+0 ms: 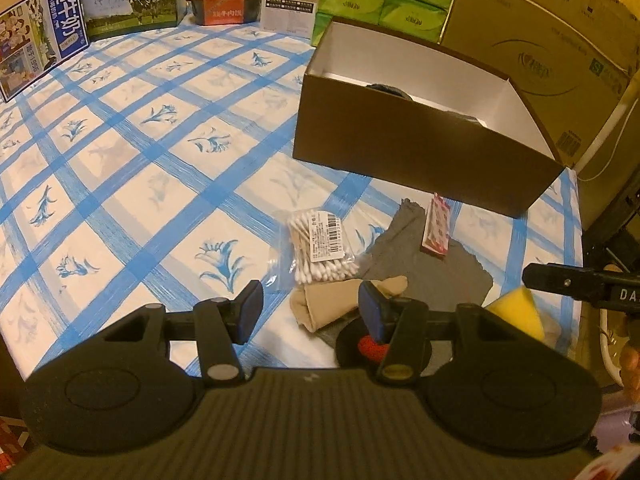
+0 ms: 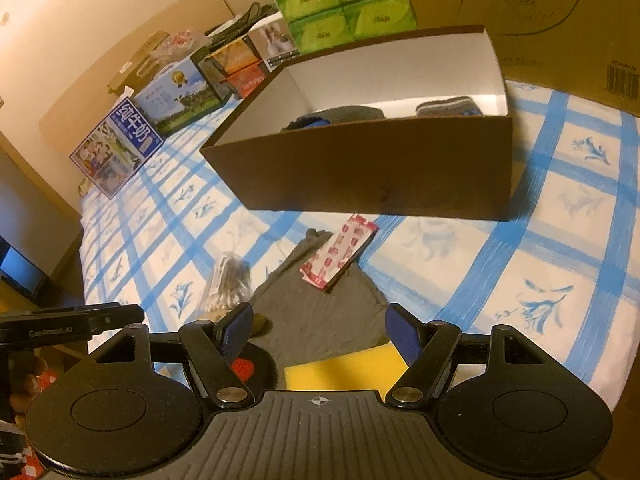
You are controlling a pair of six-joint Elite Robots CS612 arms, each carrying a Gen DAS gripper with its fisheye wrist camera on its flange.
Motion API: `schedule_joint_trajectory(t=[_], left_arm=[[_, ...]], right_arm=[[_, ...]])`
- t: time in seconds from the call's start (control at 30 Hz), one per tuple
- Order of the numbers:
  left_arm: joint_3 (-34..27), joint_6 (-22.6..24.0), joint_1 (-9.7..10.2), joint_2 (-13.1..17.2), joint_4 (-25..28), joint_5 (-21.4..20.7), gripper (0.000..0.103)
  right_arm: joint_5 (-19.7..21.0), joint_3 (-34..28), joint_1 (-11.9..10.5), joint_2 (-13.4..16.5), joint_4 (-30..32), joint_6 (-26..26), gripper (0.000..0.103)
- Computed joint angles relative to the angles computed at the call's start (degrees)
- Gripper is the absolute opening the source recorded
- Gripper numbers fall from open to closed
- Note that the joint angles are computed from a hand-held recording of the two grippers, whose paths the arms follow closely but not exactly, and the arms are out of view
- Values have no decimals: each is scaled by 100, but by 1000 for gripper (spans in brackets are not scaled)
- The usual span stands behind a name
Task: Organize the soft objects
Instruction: 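Withdraw both grippers from the box back toward the remaining items, then grasp the red-and-white packet with the right gripper while the left gripper grasps the cotton-swab bag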
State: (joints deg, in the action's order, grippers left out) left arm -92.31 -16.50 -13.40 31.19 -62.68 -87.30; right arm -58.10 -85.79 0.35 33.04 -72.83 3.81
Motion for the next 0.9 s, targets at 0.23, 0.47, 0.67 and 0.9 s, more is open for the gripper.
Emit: schedule_joint_trajectory(t=[0.23, 0.47, 0.67, 0.9], left_arm=[[156, 131, -28, -1, -97, -11, 56], [455, 49, -6, -48, -271, -76, 60], [833, 100, -8, -126, -414, -43, 61], [1202, 67, 25, -195, -405, -56, 61]], right_arm=[[-61, 126, 64, -15, -86, -22, 73], [-192, 359, 125, -66, -303, 78, 73], [-304, 612, 161, -120, -607, 276, 73], [-312, 854, 153, -170, -746, 544, 73]])
